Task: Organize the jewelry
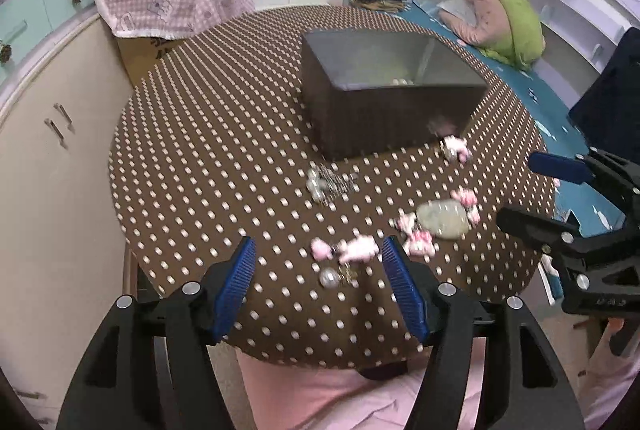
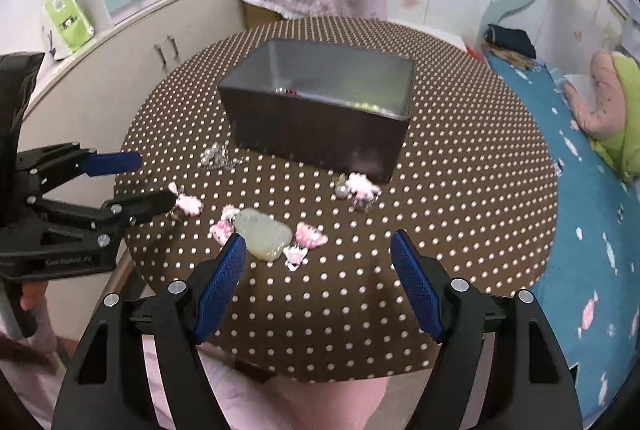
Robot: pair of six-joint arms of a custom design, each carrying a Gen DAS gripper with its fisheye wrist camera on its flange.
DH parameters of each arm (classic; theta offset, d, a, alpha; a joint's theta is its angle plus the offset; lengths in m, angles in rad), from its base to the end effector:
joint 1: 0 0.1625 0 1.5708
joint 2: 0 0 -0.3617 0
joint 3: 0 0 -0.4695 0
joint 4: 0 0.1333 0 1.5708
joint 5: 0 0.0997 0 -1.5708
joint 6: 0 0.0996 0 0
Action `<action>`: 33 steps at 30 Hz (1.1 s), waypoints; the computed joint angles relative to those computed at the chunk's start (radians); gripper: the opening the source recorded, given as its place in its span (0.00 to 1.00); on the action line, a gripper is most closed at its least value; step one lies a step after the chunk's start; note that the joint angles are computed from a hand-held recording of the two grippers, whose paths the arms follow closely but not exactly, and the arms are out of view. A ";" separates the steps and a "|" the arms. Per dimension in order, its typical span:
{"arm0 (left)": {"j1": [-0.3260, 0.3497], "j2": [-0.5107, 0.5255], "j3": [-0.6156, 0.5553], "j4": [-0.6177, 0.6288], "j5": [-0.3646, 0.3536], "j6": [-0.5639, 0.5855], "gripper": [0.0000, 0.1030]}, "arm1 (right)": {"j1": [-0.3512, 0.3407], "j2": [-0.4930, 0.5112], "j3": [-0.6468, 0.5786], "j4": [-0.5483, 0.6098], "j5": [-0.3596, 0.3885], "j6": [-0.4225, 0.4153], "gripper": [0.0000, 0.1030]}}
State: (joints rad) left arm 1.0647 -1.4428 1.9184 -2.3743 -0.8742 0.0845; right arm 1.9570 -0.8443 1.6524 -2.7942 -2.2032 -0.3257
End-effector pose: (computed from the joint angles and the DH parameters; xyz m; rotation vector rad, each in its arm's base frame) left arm -0.1099 -0.6051 0.2661 0.5757 2.4015 -0.5861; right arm 0.3282 -0.6095 0.0602 0.7014 -2.3753 0.5448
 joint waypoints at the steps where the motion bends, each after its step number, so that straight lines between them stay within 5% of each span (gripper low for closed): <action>1: 0.002 -0.002 0.002 0.009 -0.011 -0.003 0.61 | -0.003 -0.001 0.001 0.004 0.002 0.003 0.70; 11: 0.009 0.047 -0.013 0.002 -0.006 0.015 0.59 | -0.032 -0.001 0.007 0.036 -0.001 0.054 0.70; 15: -0.001 0.070 -0.023 -0.014 0.036 0.030 0.42 | -0.039 0.002 0.005 0.034 -0.001 0.056 0.70; 21: -0.014 0.078 -0.013 -0.046 0.062 0.090 0.34 | -0.048 0.024 -0.016 0.049 0.008 0.040 0.70; 24: -0.011 0.077 -0.015 -0.055 0.042 0.096 0.28 | -0.050 0.035 -0.029 0.047 0.006 0.031 0.60; 26: -0.010 0.074 -0.024 -0.051 0.031 0.086 0.06 | -0.048 0.040 -0.034 0.044 0.003 0.027 0.56; 33: 0.001 0.081 -0.048 -0.047 0.011 0.075 0.04 | -0.046 0.071 -0.061 0.009 0.016 -0.018 0.29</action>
